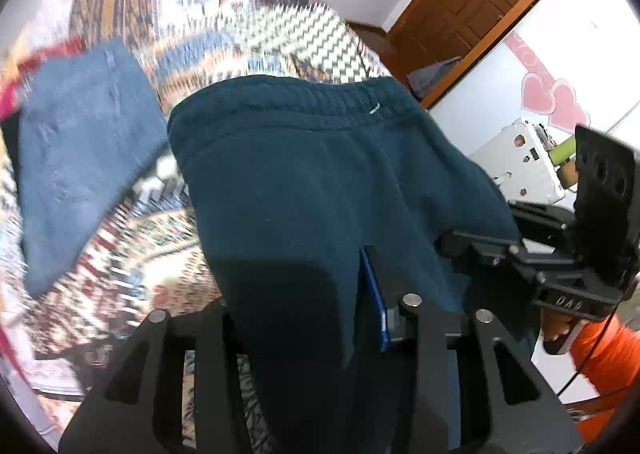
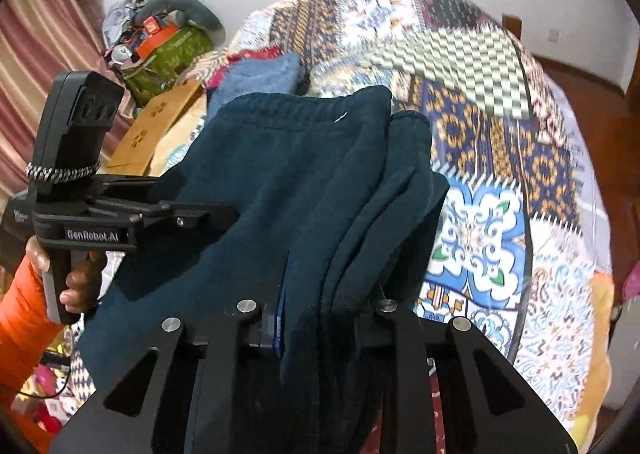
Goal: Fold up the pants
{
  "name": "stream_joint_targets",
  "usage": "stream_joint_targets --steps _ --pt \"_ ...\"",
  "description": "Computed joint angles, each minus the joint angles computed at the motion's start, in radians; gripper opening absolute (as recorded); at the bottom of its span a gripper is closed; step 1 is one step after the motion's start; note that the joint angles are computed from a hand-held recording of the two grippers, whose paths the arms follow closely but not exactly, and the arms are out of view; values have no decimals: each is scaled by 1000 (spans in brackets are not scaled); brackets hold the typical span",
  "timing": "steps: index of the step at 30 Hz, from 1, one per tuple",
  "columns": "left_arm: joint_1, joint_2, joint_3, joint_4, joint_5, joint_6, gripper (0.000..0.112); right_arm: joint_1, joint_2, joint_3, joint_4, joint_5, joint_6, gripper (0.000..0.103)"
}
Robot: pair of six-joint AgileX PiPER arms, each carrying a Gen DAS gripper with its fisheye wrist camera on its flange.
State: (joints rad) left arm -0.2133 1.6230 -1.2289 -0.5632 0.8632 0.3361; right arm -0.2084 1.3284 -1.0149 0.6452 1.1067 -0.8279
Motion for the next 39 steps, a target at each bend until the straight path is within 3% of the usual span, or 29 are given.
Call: stream_joint_targets --steps 6,11,21,26,32,36,39 --pt "70 -161 -4 14 3 16 33 31 -58 -58 48 -1 29 20" --pt "166 -224 -58 17 13 54 30 136 -52 -133 65 -65 107 20" --pt "349 -162 -189 -35 -30 153 30 383 122 -376 6 -229 240 19" --pt "430 -27 -327 -37 -21 180 29 473 246 -481 -16 -299 288 19" --pt "510 180 -453 -73 -20 221 29 535 415 -609 -41 -326 352 19" --pt "512 287 -487 -57 -60 209 29 559 552 -703 -55 -332 366 19" --pt "515 443 -626 -14 -30 128 29 578 632 -760 -86 -335 395 19"
